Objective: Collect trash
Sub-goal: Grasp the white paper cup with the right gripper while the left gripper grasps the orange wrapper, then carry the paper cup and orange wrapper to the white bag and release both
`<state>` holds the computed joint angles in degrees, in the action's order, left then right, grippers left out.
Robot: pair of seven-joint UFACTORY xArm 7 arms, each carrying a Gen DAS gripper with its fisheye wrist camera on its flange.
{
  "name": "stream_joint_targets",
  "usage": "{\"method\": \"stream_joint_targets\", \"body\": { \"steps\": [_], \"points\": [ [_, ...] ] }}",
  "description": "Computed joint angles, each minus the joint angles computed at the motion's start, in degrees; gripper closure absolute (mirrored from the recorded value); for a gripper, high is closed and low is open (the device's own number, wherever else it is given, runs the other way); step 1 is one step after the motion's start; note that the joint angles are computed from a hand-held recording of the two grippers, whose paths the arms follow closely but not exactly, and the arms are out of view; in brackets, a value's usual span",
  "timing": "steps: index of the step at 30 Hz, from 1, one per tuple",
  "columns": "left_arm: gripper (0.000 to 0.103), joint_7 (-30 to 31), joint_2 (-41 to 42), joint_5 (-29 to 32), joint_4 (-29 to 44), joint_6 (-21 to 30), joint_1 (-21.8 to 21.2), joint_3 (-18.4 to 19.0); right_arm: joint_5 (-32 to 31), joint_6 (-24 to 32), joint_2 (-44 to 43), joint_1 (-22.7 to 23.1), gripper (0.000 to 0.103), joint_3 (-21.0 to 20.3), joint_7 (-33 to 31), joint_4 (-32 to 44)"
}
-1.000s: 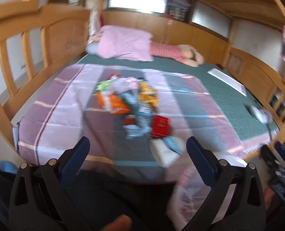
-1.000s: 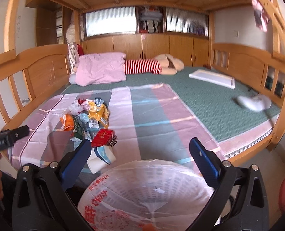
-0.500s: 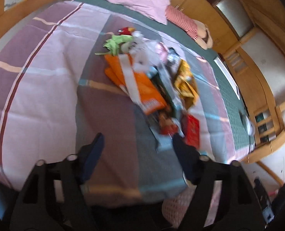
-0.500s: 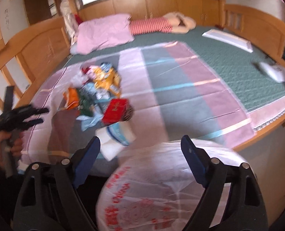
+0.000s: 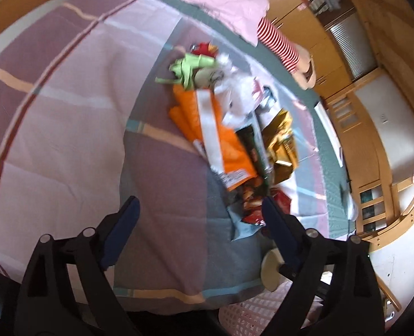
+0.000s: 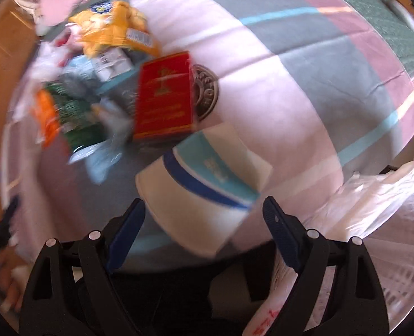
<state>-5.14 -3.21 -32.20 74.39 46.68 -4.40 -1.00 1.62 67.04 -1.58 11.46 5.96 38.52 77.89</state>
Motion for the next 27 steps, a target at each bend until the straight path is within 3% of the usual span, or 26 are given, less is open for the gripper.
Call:
{"method": "stream_joint_targets", "body": {
  "steps": [8,11,14,17,20,24,27],
  "points": [
    [0.013,-3.34,-2.53,-2.79,-1.61,1.22,2.39,2.25,-2.47,-11.35,0.67,1.67,0.021,1.18,0.13,-1.66],
    [0.013,-4.91,-3.55,-2.43,-2.65,1.36,3.24,3.01,1.04,-14.84,-0.10,3.03,0.021,1.97,-2.68,-2.57],
    [0.013,-6.62,-2.75,-1.67,-1.71,2.51,3.92,3.47,3.21,-14.44,2.54,4.83,0.021,3.07,-3.76,1.54],
    [0.013,-3.35,3.29,-5.18,5.60,8.73,4.46,3.59,1.45,-13.20,2.91,6.53,0.021,3.65,-2.82,4.03],
    [0.016,3.85,12.21,-10.60,14.48,15.42,5.39,1.11,-6.94,-11.46,-0.18,7.94,0.021,4.44,3.33,2.53],
    [0.029,2.01,21.00,-13.70,20.03,18.81,6.43,-2.91,-9.22,-11.74,-5.30,7.94,0.021,5.04,8.09,-2.70],
    [0.036,1.21,23.48,-18.74,19.03,16.58,7.70,-5.26,-13.38,-12.66,-6.39,7.15,0.021,6.05,11.29,-3.74]
  ]
}}
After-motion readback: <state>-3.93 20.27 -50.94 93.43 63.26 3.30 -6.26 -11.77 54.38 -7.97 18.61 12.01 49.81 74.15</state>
